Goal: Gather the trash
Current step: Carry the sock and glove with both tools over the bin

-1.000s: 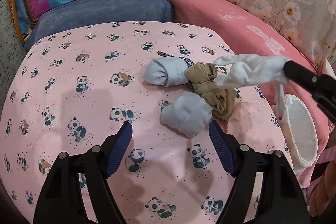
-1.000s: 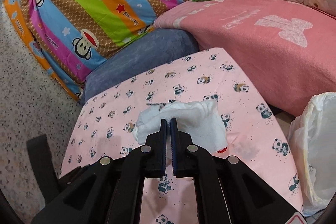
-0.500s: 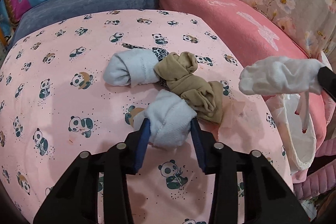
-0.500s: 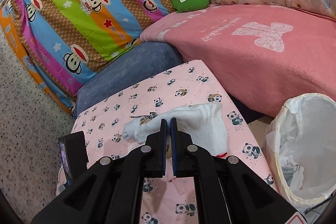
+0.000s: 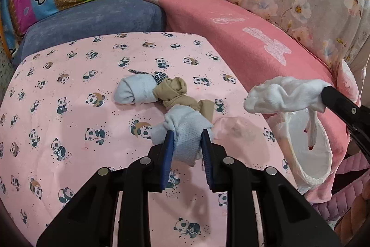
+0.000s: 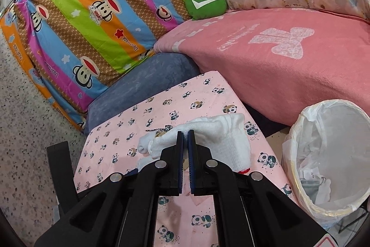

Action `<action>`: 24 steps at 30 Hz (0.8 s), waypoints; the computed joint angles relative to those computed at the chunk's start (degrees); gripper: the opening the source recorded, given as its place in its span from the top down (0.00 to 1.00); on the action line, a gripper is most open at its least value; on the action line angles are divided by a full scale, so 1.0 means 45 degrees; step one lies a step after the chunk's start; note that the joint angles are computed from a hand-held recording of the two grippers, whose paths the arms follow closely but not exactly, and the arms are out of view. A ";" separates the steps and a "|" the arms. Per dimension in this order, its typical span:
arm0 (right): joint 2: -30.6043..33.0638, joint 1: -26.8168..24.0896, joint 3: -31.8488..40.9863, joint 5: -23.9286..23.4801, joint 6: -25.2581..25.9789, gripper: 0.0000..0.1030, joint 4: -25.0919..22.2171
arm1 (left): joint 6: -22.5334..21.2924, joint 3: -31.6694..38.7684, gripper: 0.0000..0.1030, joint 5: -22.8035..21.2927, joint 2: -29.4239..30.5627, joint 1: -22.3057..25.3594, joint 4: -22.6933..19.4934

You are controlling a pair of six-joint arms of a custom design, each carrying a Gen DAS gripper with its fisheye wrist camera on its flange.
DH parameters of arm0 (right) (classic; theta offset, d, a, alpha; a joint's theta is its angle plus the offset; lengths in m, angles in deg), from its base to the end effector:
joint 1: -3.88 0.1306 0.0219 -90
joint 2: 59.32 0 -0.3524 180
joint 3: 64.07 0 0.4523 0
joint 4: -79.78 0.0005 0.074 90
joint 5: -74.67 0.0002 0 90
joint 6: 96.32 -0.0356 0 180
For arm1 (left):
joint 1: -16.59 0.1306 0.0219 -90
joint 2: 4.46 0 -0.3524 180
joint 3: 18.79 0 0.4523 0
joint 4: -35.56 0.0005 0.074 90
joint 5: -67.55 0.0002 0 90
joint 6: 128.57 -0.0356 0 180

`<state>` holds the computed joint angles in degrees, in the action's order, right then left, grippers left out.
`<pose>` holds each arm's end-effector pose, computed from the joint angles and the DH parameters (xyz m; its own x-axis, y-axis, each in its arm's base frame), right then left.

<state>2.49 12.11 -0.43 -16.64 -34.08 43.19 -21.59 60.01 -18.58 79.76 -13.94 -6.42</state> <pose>0.3933 0.0572 0.3930 -0.5746 0.3874 -0.7209 0.1197 0.9112 0.3942 0.4384 -0.2619 0.3577 -0.7659 0.1134 -0.6329 0.3372 0.9089 -0.2452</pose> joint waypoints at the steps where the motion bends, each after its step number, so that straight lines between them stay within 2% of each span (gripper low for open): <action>1: -0.0164 -0.0028 -0.0055 0.0027 0.0005 0.94 -0.0023 | -0.0015 0.0046 0.77 -0.0038 -0.0063 -0.0107 -0.0014; 12: -0.1991 -0.0976 -0.0623 0.0093 0.0178 0.95 -0.0398 | -0.0352 0.0677 0.77 -0.0305 -0.0324 -0.1471 0.0279; 24: -0.3773 -0.3301 -0.1188 -0.0433 0.0517 0.94 -0.1100 | -0.1114 0.1904 0.77 -0.0309 0.0556 -0.3091 0.0488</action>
